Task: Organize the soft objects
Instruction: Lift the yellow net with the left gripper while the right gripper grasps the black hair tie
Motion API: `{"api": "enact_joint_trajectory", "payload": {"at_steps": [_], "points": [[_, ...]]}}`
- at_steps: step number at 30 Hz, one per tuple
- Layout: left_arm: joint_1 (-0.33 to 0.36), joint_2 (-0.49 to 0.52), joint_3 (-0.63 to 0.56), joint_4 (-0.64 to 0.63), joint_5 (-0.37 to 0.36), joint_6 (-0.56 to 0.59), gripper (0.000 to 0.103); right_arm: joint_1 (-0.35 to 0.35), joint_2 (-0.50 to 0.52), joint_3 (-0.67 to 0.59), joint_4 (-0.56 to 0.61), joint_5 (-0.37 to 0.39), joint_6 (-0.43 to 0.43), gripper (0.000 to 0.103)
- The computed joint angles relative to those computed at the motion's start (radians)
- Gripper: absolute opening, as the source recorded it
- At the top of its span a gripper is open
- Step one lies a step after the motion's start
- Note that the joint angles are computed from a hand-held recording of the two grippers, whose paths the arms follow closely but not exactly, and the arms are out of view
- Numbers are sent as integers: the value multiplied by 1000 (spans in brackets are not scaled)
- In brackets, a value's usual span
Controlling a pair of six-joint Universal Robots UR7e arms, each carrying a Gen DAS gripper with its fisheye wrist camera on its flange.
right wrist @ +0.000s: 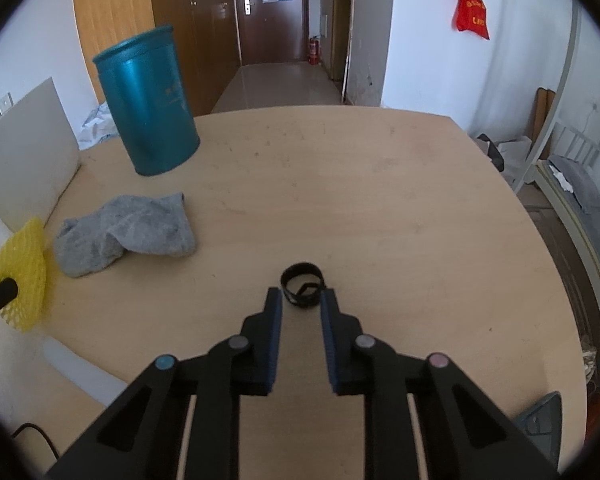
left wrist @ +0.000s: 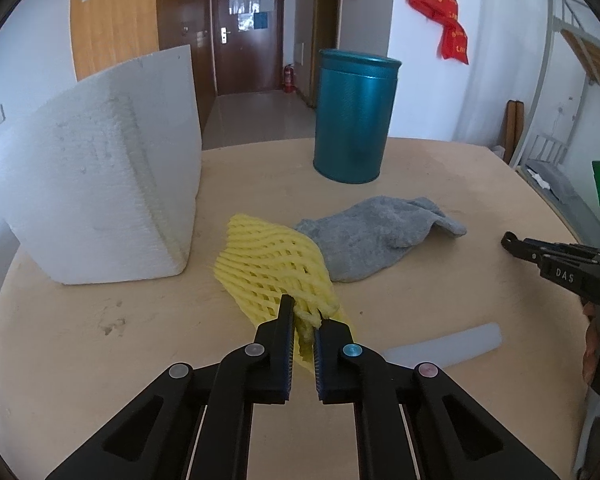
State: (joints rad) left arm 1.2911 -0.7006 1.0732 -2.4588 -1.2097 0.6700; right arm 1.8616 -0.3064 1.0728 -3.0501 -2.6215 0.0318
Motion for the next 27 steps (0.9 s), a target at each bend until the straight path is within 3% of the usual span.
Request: {"api": "enact_joint_trajectory", "payload": {"at_steps": [8,18,20,22,27], "points": [[1,-22,27,-21,-15,16,9,1,-4,11,-33,12,-22,23],[6,-39,46,-20,-42,30,8,-9,2,-8,10,18,-35,24],[7,-43,49,-21,-45,33,8,-10,8,-17,4,10,-42,32],[8,-45,50,-15,-53,34,8,-10,11,-21,2,9,-44,47],[10,-50,52,-10,-64,39,8,-12,11,-19,-20,27,-54,49]]}}
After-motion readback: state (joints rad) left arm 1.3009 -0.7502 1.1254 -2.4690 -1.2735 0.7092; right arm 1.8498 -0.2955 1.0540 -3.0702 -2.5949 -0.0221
